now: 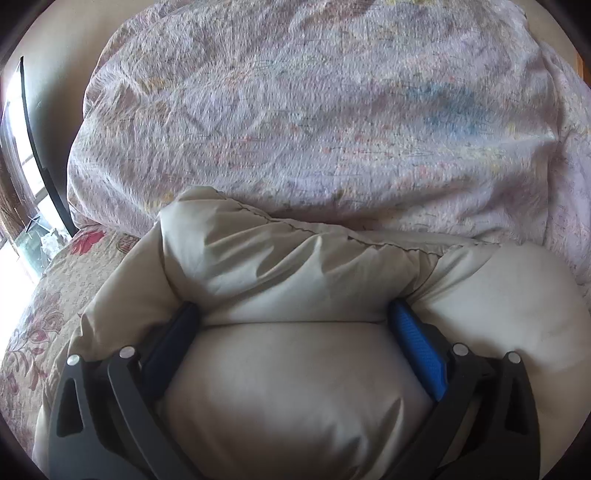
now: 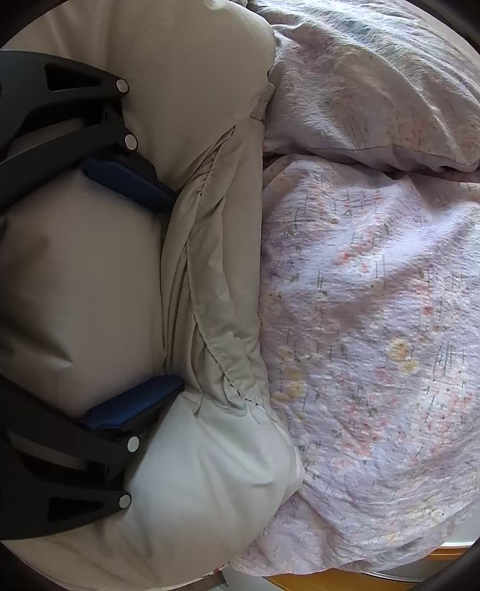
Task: Fold large clothes
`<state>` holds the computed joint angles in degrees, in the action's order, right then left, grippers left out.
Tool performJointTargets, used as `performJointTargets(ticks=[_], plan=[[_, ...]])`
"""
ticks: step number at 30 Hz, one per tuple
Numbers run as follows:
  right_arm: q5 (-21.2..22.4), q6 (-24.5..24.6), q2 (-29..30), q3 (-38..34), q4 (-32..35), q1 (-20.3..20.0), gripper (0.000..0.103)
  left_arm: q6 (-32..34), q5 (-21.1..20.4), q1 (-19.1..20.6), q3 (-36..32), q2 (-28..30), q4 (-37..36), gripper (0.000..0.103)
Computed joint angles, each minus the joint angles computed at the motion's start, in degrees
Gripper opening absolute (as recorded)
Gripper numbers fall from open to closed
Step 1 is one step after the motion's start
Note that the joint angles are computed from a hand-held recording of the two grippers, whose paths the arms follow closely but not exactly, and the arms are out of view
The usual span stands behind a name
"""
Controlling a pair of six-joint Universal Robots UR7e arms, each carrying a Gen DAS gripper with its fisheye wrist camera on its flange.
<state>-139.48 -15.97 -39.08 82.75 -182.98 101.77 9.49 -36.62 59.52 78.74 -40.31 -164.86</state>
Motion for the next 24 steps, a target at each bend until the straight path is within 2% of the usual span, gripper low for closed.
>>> performJointTargets(ticks=[2, 5, 7, 9, 11, 15, 17, 20, 24], plan=[[1.26, 0.36, -2.54, 2.37, 1.66, 0.33, 0.088, 0.0, 0.54, -0.6, 1.99, -1.88, 0.26, 0.101], [3.2, -5.64, -6.07, 6.43, -6.34, 1.22, 0.088, 1.72, -0.1, -1.5, 5.11, -5.04, -2.89, 0.101], [1.7, -8.87, -6.9, 6.08, -8.95, 1.58, 0.088, 4.29, 1.84, -1.78, 4.38, -5.21, -4.66, 0.101], [-0.86, -9.27, -7.61, 4.78, -6.81, 1.07, 0.088, 8.67, 5.59, -1.72, 1.84, -3.65, -7.71, 0.101], [-2.7, -9.23, -7.83, 4.26, -6.29, -0.07, 0.088, 9.54, 7.84, -1.1, -0.79, -2.46, -7.74, 0.101], [-1.74, -3.63, -9.95, 7.85, -4.91, -3.34, 0.088, 3.3, 9.76, 1.63, -4.21, -1.14, -0.41, 0.101], [-1.09, -4.42, -9.34, 7.76, -6.49, -3.86, 0.089, -0.43, 7.97, 2.52, -3.89, -1.73, 2.22, 0.101], [-1.86, -5.02, -7.77, 7.78, -8.2, -4.04, 0.091, -2.29, 7.19, 3.06, -4.03, -1.61, 3.12, 0.101], [0.58, -2.55, -8.41, 8.38, -6.16, -5.32, 0.094, -6.53, 3.76, 4.35, -4.83, -2.04, 7.62, 0.101]])
